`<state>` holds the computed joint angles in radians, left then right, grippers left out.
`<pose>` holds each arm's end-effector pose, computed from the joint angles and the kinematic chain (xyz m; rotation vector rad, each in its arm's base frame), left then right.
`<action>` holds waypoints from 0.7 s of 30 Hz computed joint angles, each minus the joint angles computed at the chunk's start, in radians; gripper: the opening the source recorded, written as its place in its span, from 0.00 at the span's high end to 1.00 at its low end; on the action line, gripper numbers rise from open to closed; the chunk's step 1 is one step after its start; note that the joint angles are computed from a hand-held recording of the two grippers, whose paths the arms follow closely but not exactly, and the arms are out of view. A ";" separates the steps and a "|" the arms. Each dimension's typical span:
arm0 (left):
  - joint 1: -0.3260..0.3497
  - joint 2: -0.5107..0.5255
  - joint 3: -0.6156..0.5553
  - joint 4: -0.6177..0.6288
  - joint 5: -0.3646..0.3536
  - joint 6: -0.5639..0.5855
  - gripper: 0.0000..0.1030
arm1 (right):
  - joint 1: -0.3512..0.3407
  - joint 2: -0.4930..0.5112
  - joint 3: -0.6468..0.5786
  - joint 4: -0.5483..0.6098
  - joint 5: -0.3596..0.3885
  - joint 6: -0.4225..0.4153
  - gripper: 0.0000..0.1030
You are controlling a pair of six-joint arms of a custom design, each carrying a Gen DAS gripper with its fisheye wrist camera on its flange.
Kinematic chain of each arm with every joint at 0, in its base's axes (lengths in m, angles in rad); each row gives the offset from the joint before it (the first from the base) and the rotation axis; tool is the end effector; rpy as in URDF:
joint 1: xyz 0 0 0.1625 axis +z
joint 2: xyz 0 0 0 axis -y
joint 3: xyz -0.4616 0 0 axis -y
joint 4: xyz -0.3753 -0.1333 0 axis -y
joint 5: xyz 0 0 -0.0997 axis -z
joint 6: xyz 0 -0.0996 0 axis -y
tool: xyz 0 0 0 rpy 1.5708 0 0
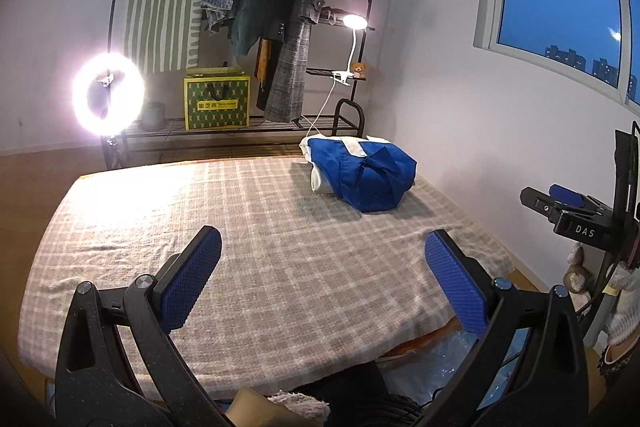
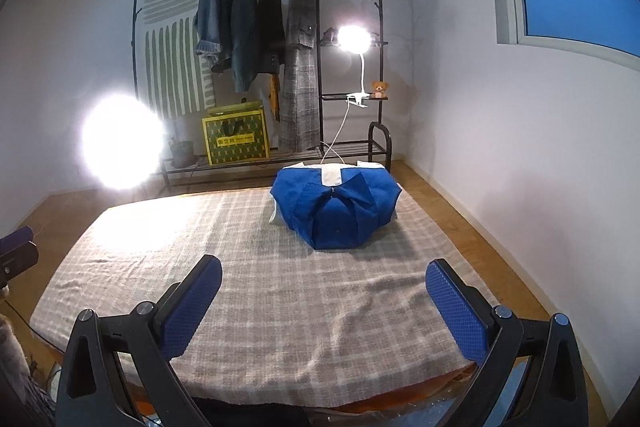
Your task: Fold large clothes
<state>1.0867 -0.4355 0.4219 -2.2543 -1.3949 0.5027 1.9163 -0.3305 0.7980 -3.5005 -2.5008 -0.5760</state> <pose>-0.3009 -0.8961 0.3512 1.2430 2.5003 -1.0118 0.3353 -0.7738 0.2358 0.0700 -1.8443 1.4025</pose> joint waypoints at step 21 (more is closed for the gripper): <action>-0.001 -0.009 0.032 -0.017 0.002 0.019 0.00 | 0.001 0.007 -0.005 0.032 0.000 0.016 0.00</action>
